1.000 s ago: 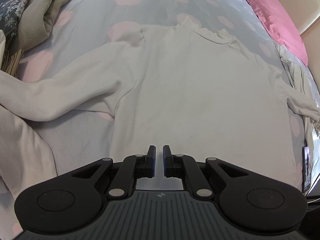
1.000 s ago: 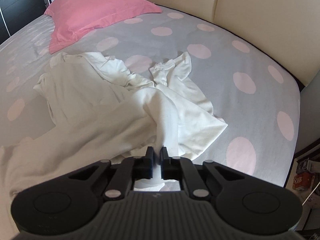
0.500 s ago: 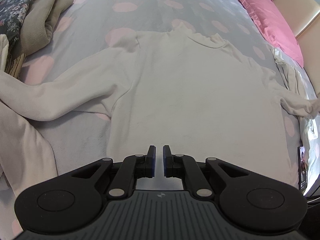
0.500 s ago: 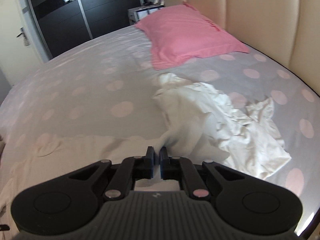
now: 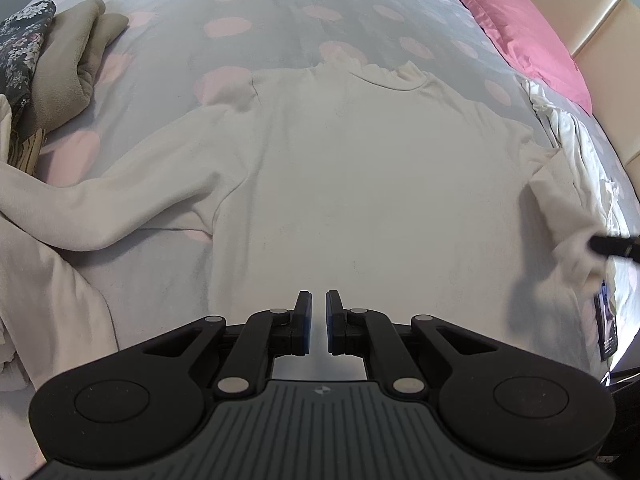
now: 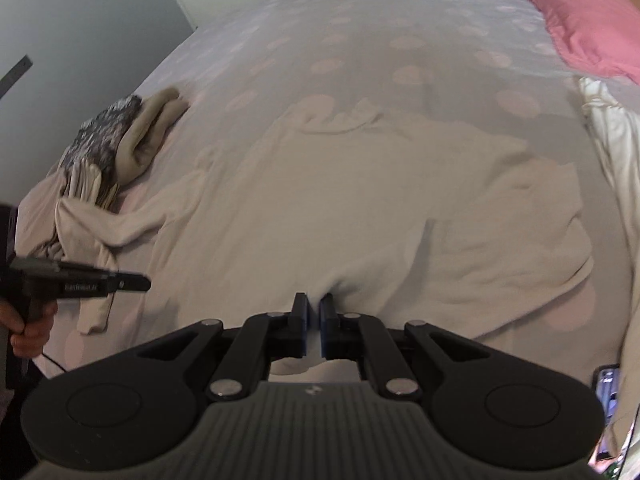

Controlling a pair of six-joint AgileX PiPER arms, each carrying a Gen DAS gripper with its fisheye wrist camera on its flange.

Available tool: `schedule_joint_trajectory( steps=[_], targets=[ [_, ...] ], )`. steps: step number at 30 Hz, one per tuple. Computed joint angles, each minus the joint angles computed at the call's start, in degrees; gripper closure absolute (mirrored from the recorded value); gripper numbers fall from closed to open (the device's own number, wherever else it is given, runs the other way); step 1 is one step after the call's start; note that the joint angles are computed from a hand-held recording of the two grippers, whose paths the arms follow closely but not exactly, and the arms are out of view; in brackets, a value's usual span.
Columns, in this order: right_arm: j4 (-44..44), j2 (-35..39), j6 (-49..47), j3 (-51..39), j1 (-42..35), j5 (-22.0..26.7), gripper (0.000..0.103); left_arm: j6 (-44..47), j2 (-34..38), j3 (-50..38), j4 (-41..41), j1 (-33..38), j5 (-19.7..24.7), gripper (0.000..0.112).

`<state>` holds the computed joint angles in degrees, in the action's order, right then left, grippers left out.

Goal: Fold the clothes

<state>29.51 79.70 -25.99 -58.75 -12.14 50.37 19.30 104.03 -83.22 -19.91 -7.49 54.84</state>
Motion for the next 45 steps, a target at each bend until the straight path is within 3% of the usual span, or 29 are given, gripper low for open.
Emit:
schedule_joint_trajectory(
  steps=[1,5,12,16,18,21,26,31,34,37,40,45],
  targets=[
    [-1.79,0.01,0.92,1.12,2.15,-0.94,0.09,0.06,-0.02,0.06,0.11,-0.17,-0.04,0.108],
    [-6.47,-0.58,1.09,4.38,5.03,-4.01,0.087,0.52,-0.06,0.35,0.51,-0.55,0.15,0.108],
    [-7.46,2.3,1.48,0.31,-7.31,-5.27,0.071,-0.62,0.36,0.24,1.75,-0.49,0.8,0.108],
    [-20.11,6.83,6.57,-4.0,-12.46,-7.69,0.058,-1.32,0.64,-0.02,1.96,-0.41,0.94,0.108],
    [-28.23,10.48,11.71,-6.93,-15.11,-7.86,0.057,-1.66,0.77,-0.14,2.04,-0.37,1.01,0.108],
    [-33.74,17.96,15.84,-13.73,-20.44,-3.44,0.056,-2.15,1.28,-0.44,2.38,-0.59,1.2,0.108],
    [-32.0,25.63,16.3,-19.4,-26.49,1.38,0.057,-2.96,2.58,-1.24,3.54,-1.38,1.5,0.108],
    [-33.65,26.45,16.61,-17.85,-26.19,-1.45,0.078,-3.55,3.19,-1.32,4.76,-2.22,1.48,0.108],
    [-41.0,27.21,21.54,-18.27,-25.46,-2.58,0.085,-3.26,3.11,-0.95,5.09,-2.34,1.36,0.108],
    [-48.59,28.81,26.96,-19.32,-26.94,-4.88,0.086,-3.35,3.1,-0.7,5.43,-2.27,1.28,0.108],
    [-49.01,30.84,29.67,-22.68,-30.72,-5.11,0.086,-3.55,3.22,-0.84,5.58,-2.19,1.31,0.108],
    [-60.79,32.51,40.64,-23.45,-31.54,-5.96,0.086,-3.36,2.99,-0.52,5.72,-2.38,1.04,0.108]
  ],
)
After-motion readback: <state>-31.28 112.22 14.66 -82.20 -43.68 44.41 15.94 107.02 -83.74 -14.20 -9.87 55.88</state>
